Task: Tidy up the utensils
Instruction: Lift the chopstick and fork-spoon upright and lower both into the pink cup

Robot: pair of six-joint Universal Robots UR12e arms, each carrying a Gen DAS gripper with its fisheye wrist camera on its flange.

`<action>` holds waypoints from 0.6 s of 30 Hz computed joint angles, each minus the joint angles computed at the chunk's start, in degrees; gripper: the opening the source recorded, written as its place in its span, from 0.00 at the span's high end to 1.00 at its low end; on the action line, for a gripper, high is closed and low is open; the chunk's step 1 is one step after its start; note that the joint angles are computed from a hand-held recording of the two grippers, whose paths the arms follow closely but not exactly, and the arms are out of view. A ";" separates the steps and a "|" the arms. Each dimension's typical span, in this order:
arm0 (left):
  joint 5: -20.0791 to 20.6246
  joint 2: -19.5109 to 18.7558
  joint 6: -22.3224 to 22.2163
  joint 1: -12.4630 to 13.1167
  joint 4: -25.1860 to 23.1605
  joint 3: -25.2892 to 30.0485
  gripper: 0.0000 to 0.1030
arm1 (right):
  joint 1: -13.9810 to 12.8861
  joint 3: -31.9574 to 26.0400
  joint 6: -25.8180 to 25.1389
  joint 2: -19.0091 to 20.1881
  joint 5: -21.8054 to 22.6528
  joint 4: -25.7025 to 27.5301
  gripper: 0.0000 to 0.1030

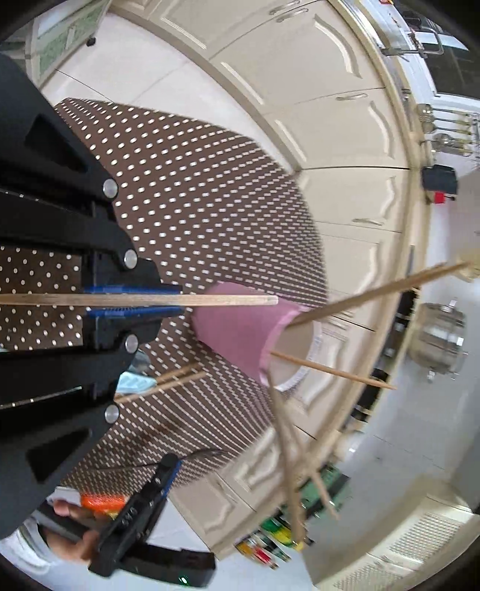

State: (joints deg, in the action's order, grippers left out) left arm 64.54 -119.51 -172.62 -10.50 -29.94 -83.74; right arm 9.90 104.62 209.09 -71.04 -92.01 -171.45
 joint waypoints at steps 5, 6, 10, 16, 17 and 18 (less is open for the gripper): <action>-2.62 0.10 -4.07 0.75 7.58 -0.05 0.94 | -0.02 1.11 0.81 -0.02 -1.22 -9.70 0.88; -2.68 -0.07 -4.90 0.61 9.03 0.35 0.94 | 0.33 0.64 0.96 0.33 -1.85 -11.02 0.88; -3.55 -0.30 -7.84 0.33 18.02 -0.05 0.94 | 0.88 -1.53 1.12 1.91 -3.65 -15.23 0.88; -4.18 -2.76 -15.93 -0.33 34.81 1.40 0.94 | 1.30 -6.03 0.15 5.34 -6.35 -19.85 0.88; -3.10 -3.24 -16.69 -0.72 37.00 1.98 0.94 | 1.11 -6.93 0.16 6.02 -6.85 -20.73 0.88; -2.36 -3.58 -17.14 -0.94 38.30 2.50 0.94 | 1.08 -7.51 0.20 6.46 -7.13 -21.62 0.88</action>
